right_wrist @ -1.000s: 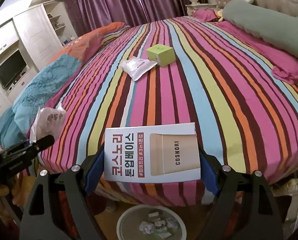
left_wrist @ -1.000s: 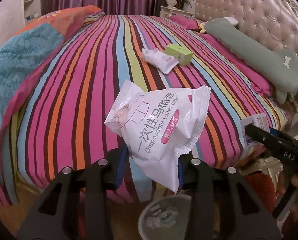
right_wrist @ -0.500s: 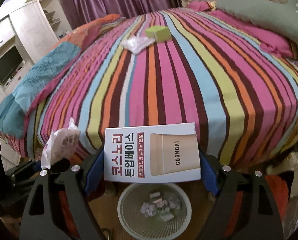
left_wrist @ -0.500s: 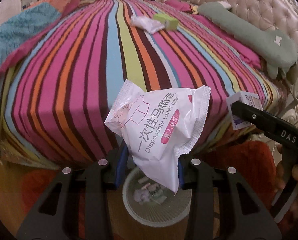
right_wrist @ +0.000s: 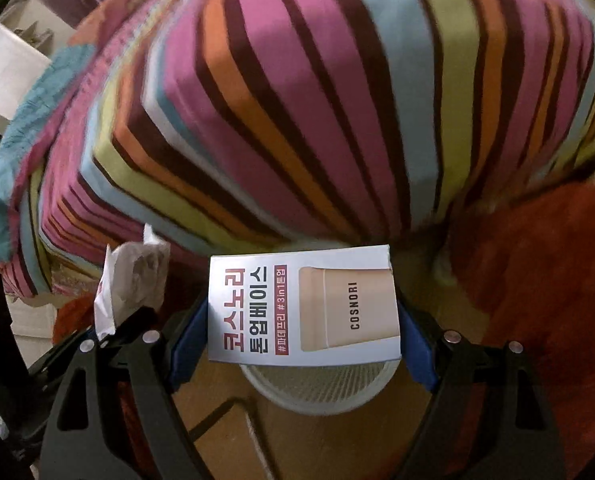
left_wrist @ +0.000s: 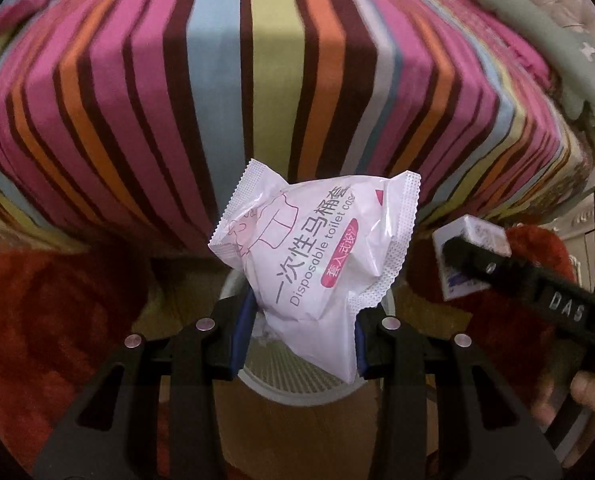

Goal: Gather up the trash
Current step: 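Carry the packet and COSNORI box over the wastebasket and open both tools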

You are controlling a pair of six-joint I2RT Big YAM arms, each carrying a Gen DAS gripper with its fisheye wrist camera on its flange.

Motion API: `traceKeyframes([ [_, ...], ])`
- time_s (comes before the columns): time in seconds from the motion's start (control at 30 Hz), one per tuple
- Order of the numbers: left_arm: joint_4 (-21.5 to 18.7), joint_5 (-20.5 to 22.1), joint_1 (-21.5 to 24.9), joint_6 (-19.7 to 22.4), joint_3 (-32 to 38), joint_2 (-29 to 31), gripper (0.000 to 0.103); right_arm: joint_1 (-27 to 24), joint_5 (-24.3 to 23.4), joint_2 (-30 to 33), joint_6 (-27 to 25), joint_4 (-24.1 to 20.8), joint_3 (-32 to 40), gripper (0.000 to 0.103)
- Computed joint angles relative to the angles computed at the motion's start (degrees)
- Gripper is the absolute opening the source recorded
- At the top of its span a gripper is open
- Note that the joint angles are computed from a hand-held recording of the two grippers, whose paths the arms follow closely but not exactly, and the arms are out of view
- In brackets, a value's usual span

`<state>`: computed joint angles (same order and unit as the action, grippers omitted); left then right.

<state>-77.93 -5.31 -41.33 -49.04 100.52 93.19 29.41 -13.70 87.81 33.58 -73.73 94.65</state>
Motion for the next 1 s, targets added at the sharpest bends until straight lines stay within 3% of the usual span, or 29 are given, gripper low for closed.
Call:
traceKeyframes([
  [0.43,-0.1,12.3,1.5,-3.6,-4.3,3.5,0.04,-0.5,-6.3,6.1,4.7,-5.3,0.3,0.078],
  [0.67,-1.1,16.1,1.9,-5.9,-4.1,5.8,0.04,-0.6,-7.1,8.5,5.3,-6.9,0.2,0.078],
  [1.0,-2.9,17.5,2.1,-5.3,-3.3,7.5,0.04,0.0,-6.7,9.2,5.2,-7.7,-0.1,0.079],
])
